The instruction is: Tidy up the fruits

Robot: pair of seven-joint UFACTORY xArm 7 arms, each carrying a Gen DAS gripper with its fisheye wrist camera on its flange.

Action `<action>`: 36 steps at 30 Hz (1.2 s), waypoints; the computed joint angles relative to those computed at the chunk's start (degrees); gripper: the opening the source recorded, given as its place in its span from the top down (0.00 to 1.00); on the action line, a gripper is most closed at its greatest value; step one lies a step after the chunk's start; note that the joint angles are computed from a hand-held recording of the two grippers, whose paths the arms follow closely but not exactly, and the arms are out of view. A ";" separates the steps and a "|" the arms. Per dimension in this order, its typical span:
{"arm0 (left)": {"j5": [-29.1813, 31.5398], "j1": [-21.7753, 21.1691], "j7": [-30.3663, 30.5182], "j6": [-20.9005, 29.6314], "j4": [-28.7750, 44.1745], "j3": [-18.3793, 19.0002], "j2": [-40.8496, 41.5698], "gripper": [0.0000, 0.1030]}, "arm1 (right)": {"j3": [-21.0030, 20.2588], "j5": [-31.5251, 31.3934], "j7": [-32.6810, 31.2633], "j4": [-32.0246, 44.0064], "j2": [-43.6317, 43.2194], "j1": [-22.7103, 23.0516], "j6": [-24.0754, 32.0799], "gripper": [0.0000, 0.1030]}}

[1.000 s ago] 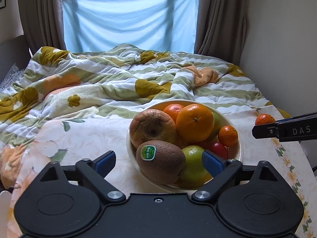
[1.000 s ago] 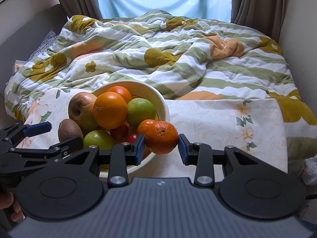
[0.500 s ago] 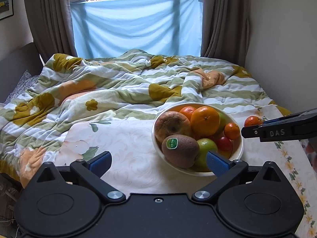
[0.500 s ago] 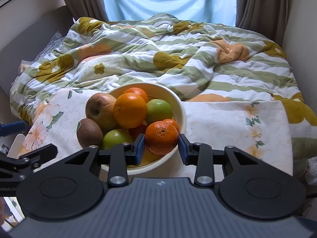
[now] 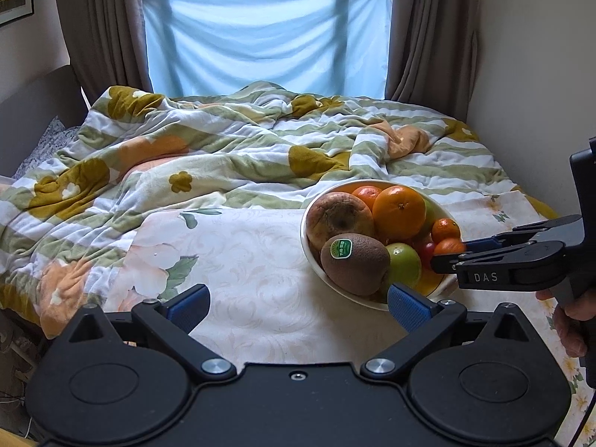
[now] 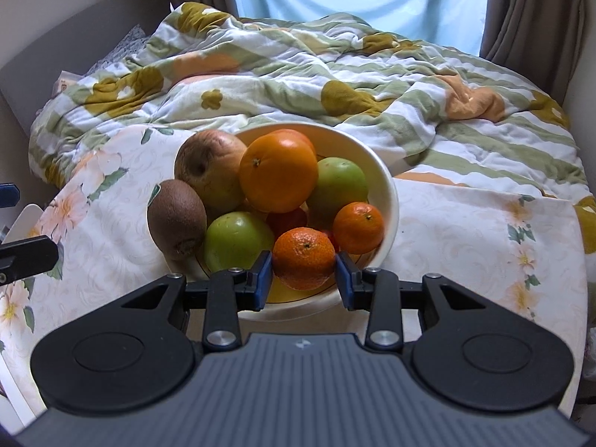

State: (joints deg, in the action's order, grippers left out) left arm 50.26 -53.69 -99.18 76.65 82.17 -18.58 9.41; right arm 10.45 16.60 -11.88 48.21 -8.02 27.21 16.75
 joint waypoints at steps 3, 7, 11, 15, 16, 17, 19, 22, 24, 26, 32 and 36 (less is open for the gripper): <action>-0.17 0.15 -0.32 -0.57 -0.46 -0.03 -0.33 0.00 | -0.22 0.68 -1.45 -0.38 -0.33 0.42 -0.85 0.40; -0.29 0.20 0.21 -0.64 -0.52 -0.24 -0.41 0.00 | 0.82 -2.72 2.32 -2.17 -1.93 -0.38 -3.39 0.00; 0.02 0.09 0.49 -0.93 -0.50 -0.35 -0.62 0.00 | 0.92 -4.66 4.82 -2.71 -3.18 -0.45 -2.74 0.00; 1.01 -0.53 0.77 0.46 0.30 -0.78 -0.75 0.00 | 1.32 -7.16 7.84 -3.81 -5.38 -0.79 -2.25 0.00; 1.28 -0.80 0.96 1.04 0.69 -0.90 -0.65 0.00 | 1.55 -8.04 8.79 -4.14 -6.13 -1.04 -2.10 0.00; 1.52 -1.02 1.18 1.39 1.02 -0.97 -0.61 0.00 | 1.81 -8.96 9.81 -4.48 -6.89 -1.32 -1.97 0.00; 1.85 -1.45 1.28 1.91 1.33 -1.13 -0.71 0.00 | 2.09 -10.34 11.65 -5.35 -8.75 -1.65 -1.55 0.00; 2.22 -2.24 1.12 3.09 1.90 -1.55 -1.01 0.00 | 2.74 -12.34 14.89 -6.67 -12.07 -2.47 -0.14 0.00; 2.85 -2.96 0.83 4.45 2.46 -1.92 -1.24 0.00 | 3.32 -13.72 17.34 -7.07 -14.58 -3.21 2.19 0.00; 3.36 -3.67 1.02 5.72 3.18 -2.36 -1.46 0.00 | 3.15 -14.00 19.04 -7.47 -17.49 -3.12 4.67 0.00; 4.93 -6.22 1.25 10.26 5.77 -3.71 -1.75 0.00 | 4.07 -15.08 25.21 -9.08 -27.74 -4.31 11.67 0.00; 5.19 -8.39 1.41 14.25 7.92 -4.52 -1.20 0.00 | 4.79 -15.65 28.83 -9.70 -34.05 -5.10 17.32 0.00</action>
